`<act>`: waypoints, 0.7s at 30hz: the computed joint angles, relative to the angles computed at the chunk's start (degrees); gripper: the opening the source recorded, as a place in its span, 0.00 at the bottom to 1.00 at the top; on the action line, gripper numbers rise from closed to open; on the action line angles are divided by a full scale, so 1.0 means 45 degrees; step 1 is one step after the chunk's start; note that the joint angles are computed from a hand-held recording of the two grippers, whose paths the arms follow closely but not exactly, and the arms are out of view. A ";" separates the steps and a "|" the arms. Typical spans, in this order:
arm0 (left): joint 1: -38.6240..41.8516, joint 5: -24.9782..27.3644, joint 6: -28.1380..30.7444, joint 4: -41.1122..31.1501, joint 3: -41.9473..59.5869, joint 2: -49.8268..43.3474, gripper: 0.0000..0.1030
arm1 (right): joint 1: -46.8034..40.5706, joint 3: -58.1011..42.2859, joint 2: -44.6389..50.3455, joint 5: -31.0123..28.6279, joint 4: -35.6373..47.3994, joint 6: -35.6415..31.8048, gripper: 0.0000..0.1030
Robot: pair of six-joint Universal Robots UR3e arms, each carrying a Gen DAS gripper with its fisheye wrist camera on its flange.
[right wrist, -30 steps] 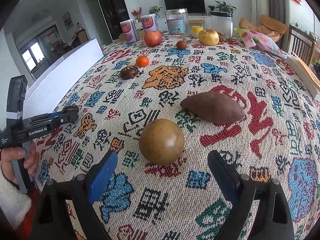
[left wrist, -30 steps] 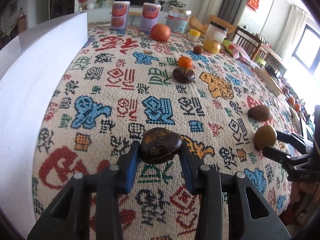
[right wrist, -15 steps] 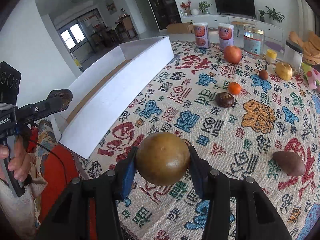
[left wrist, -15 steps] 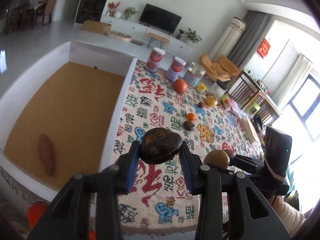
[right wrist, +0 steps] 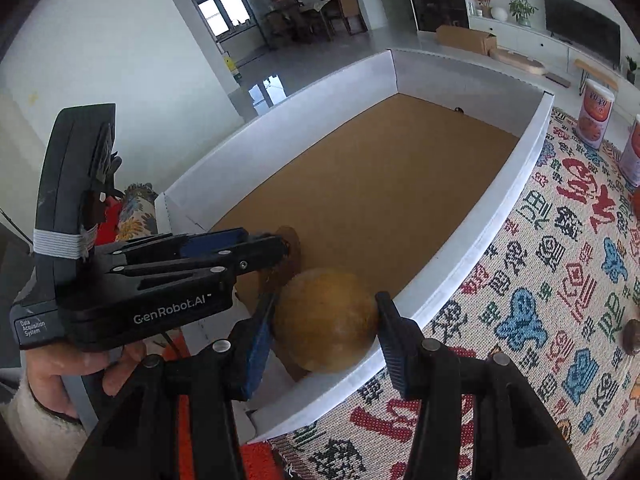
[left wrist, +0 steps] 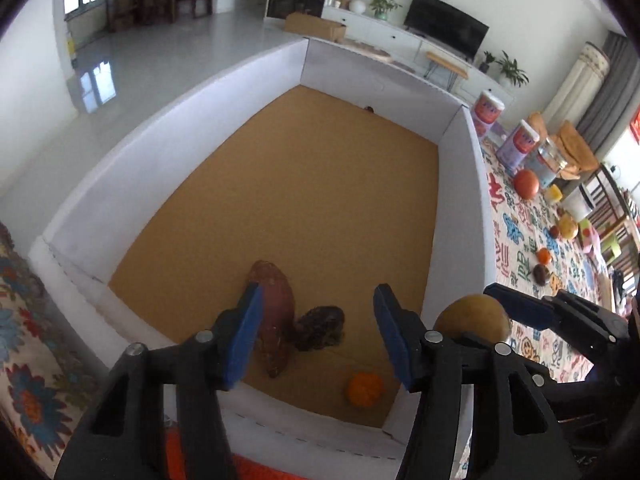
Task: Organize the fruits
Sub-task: 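Open both tools over the box to drop the fruits, then withdraw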
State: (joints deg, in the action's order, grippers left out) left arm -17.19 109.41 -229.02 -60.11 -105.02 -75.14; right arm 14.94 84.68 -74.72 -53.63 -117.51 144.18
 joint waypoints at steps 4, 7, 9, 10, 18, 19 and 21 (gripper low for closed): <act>-0.0384 0.1218 -0.0282 -0.0198 0.0568 0.0050 0.75 | -0.0251 -0.0263 -0.0152 0.0534 -0.1176 0.0991 0.55; -0.1369 0.2034 -0.0213 0.0354 0.1136 -0.0631 0.81 | -0.1475 0.0514 -0.1364 0.1587 -0.1736 0.0607 0.64; -0.2084 0.2258 -0.0121 0.0747 0.1531 -0.1238 0.81 | -0.2468 0.1546 -0.2327 0.1860 -0.2048 -0.0127 0.70; -0.2400 0.2254 -0.0125 0.0888 0.1777 -0.1565 0.81 | -0.3010 0.2112 -0.2745 0.1939 -0.2143 -0.0612 0.76; -0.5326 0.1722 0.0233 0.3040 0.5490 -0.6183 0.93 | -1.0968 0.9302 -0.5790 0.1509 -0.2967 -0.7653 0.82; -0.5588 0.1490 0.0470 0.3118 0.6345 -0.7079 0.95 | -1.1875 0.9588 -0.5361 0.1299 -0.3394 -0.8084 0.82; -0.5880 0.0781 0.1028 0.2863 0.8307 -0.8995 0.95 | -1.3569 0.9937 -0.4610 0.0934 -0.4080 -0.8426 0.82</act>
State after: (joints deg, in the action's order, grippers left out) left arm -43.65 112.92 -224.39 -47.23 -67.64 -115.62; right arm -46.12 129.40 -95.47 -49.43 -135.87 106.26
